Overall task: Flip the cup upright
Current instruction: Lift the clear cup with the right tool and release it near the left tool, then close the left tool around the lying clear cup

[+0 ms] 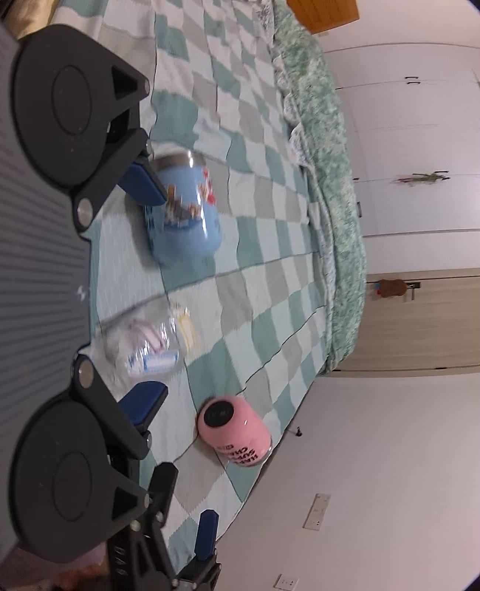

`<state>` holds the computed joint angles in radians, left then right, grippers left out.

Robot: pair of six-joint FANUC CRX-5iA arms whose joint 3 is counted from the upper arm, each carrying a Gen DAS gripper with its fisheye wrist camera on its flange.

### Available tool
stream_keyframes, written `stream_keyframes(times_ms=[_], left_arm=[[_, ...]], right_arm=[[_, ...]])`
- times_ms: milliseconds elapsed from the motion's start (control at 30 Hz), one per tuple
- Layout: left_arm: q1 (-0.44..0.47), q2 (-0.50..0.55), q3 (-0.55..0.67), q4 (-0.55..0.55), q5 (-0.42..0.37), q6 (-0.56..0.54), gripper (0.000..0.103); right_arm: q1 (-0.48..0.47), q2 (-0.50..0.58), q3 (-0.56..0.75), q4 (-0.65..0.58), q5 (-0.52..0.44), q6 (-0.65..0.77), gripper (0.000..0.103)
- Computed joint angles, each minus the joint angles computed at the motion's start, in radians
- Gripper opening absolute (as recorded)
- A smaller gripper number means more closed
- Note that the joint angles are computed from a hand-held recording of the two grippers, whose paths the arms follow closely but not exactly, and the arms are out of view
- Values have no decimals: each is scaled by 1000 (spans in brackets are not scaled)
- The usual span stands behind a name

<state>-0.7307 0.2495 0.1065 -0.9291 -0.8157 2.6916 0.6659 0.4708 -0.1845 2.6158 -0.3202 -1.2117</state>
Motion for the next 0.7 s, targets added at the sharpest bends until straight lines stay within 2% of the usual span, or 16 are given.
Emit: stream_keyframes(times_ms=[100,300,400,533,600,700], left_arm=[[11,53,64,68,-19,-33,103],[47,137,158,199,-53,-111,103],[66,172,204,257,-87,-148,103],[114,211,248,370,-103,-189,103],[128,242,288,393,-129,-199,103],[152,283,341,426,-158,-222,103]], right_arm=[[-24,13,1,115,-45,-79,103],[-49,49,14,239,-120,-113,103],[-66,72,47,314,-110,-143,103],[-77,98,80,353,-114,-149,103],[-85,106,102,388,-105,-171,103],[-104,118,152,489,-59,-258,103]])
